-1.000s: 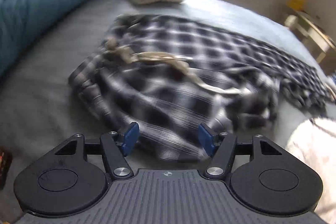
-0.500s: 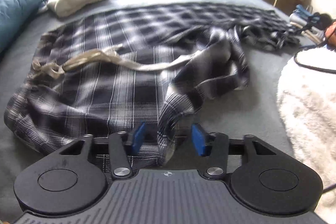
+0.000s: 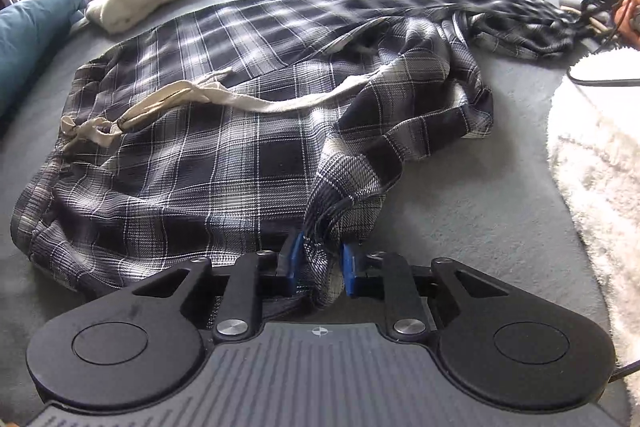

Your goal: Fold clothes

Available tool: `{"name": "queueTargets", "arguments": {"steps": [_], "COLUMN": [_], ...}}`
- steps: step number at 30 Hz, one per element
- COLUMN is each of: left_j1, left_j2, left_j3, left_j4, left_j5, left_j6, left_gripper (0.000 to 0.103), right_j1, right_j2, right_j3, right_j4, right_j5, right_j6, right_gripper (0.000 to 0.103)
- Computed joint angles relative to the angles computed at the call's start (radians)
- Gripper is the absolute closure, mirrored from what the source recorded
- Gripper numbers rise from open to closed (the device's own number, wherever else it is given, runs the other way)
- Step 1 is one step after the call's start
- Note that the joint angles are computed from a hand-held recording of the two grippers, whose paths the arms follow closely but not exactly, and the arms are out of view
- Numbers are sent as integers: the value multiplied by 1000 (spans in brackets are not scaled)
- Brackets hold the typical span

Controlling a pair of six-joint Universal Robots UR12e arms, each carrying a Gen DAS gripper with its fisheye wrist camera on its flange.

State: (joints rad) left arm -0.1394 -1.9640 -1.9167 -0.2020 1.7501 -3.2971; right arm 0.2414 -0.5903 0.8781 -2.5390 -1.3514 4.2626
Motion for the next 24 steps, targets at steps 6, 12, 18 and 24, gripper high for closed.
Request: {"name": "queueTargets", "arguments": {"steps": [6,12,18,24], "left_j1": [11,25,28,28], "left_j2": [5,12,17,25], "left_j3": [-10,-26,-37,-47], "left_j4": [13,46,61,50], "left_j5": [-15,-51,-78,-89], "left_j6": [22,27,44,56], "left_gripper": [85,88,91,91], "right_j1": [-6,-19,-27,-33], "right_j2": [-74,-122,-146,-162], "right_j3": [64,76,123,157], "right_j4": [-170,-203,-159,64], "right_j5": [-56,-156,-243,-314], "right_j6": [-120,-202,-257,-322], "right_gripper": [99,99,99,97]}}
